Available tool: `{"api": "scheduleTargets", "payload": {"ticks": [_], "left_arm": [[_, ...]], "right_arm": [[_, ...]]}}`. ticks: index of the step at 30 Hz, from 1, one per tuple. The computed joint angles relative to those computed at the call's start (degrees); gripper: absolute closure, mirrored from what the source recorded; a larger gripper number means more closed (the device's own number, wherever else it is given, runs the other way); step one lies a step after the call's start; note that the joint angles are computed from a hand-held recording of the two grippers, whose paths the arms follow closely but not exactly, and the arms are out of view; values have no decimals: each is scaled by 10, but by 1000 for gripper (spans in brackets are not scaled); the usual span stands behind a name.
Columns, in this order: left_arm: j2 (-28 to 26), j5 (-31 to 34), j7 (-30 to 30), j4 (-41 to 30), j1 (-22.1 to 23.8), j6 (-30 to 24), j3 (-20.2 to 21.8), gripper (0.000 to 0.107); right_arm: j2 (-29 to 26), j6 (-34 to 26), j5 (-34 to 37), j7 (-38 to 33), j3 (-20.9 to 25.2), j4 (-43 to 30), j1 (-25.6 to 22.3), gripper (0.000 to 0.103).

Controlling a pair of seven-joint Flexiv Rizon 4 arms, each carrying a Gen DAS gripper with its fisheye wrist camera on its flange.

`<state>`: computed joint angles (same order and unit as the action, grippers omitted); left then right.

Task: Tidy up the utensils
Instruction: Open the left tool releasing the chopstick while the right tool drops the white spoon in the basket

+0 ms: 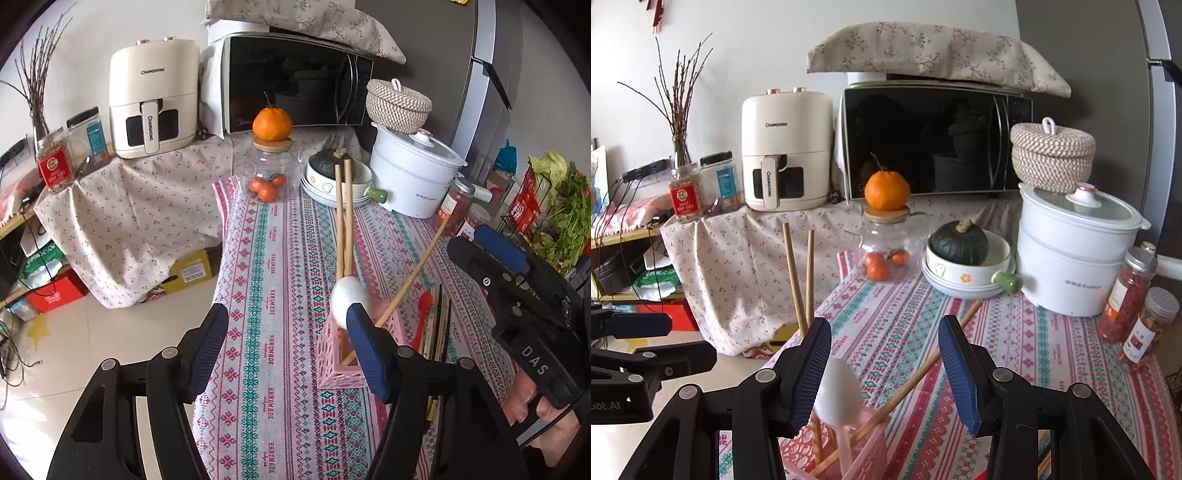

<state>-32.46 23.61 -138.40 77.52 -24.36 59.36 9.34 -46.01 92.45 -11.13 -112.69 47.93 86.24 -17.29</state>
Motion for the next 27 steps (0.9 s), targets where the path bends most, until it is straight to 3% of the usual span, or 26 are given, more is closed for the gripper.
{"api": "scheduleTargets", "payload": {"ticks": [4,8,16,22,27], "left_arm": [[-1,1,11,-3,-2,1,-5,36],[-2,-8,33,-1,-3,6,-17,34],[-21,-73,115,1,3,-1,-58,34],[-55,-140,198,-15,3,-31,-95,34],[-92,-173,244,-55,-12,-52,-103,37]], "right_arm": [[8,-26,12,-7,28,0,-33,42],[30,-71,39,-21,26,-1,-54,37],[67,-154,88,-24,-41,-11,-50,32],[88,-210,103,-8,-128,-13,-16,32],[94,-260,115,18,-200,-32,18,32]]}}
